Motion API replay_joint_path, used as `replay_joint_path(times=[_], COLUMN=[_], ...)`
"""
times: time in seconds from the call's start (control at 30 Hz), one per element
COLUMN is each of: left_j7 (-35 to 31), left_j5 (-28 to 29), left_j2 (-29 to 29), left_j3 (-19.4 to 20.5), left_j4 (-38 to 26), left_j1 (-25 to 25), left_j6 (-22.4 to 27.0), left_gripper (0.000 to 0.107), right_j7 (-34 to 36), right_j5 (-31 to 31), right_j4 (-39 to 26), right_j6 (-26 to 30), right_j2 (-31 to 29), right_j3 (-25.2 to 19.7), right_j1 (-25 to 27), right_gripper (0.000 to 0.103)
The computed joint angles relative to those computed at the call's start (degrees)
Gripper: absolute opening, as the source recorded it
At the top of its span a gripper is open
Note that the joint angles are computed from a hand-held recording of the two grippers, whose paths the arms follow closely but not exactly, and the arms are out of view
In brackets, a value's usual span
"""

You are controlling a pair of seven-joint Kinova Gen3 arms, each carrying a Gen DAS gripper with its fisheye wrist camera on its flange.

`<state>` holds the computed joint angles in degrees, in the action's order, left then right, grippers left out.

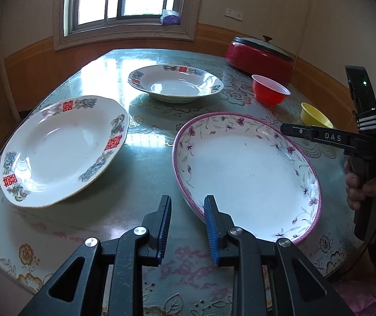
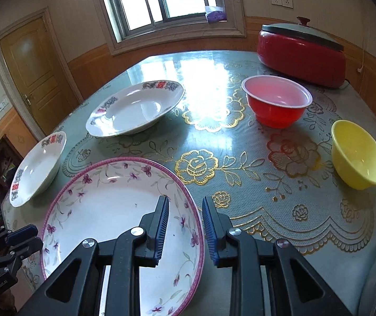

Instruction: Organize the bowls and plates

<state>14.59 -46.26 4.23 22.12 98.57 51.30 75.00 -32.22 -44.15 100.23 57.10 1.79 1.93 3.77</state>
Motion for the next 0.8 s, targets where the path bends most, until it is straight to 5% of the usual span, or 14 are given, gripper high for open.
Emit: replay_joint_path(times=[0.3, 0.53, 0.63, 0.8], left_j7=[-4.7, -3.9, -3.3, -2.6], left_j5=[1.6, 1.8, 1.6, 3.7], left_j2=[-2.4, -9.5, -12.6, -19.2], left_j3=[0.1, 3.0, 4.5, 4.6], left_j4=[1.5, 6.0, 7.7, 11.1], left_j1=[-2.3, -5.8, -8.0, -12.3], left_j6=[-1.7, -3.6, -3.2, -4.1], left_gripper=[0.023, 0.024, 0.033, 0.034], right_j7=[-0.2, -8.5, -12.4, -17.5], right_j5=[1.3, 9.7, 12.0, 11.5], right_j4=[0.4, 2.1, 1.9, 0.7], right_j6=[6.8, 1.9, 0.3, -0.8], right_j2=[-0.1, -2.2, -2.4, -1.6], right_j3=[-2.8, -6.3, -6.8, -6.4], right_j1=[-3.6, -11.3, -13.5, -14.7], right_gripper=[0.027, 0.027, 0.027, 0.027])
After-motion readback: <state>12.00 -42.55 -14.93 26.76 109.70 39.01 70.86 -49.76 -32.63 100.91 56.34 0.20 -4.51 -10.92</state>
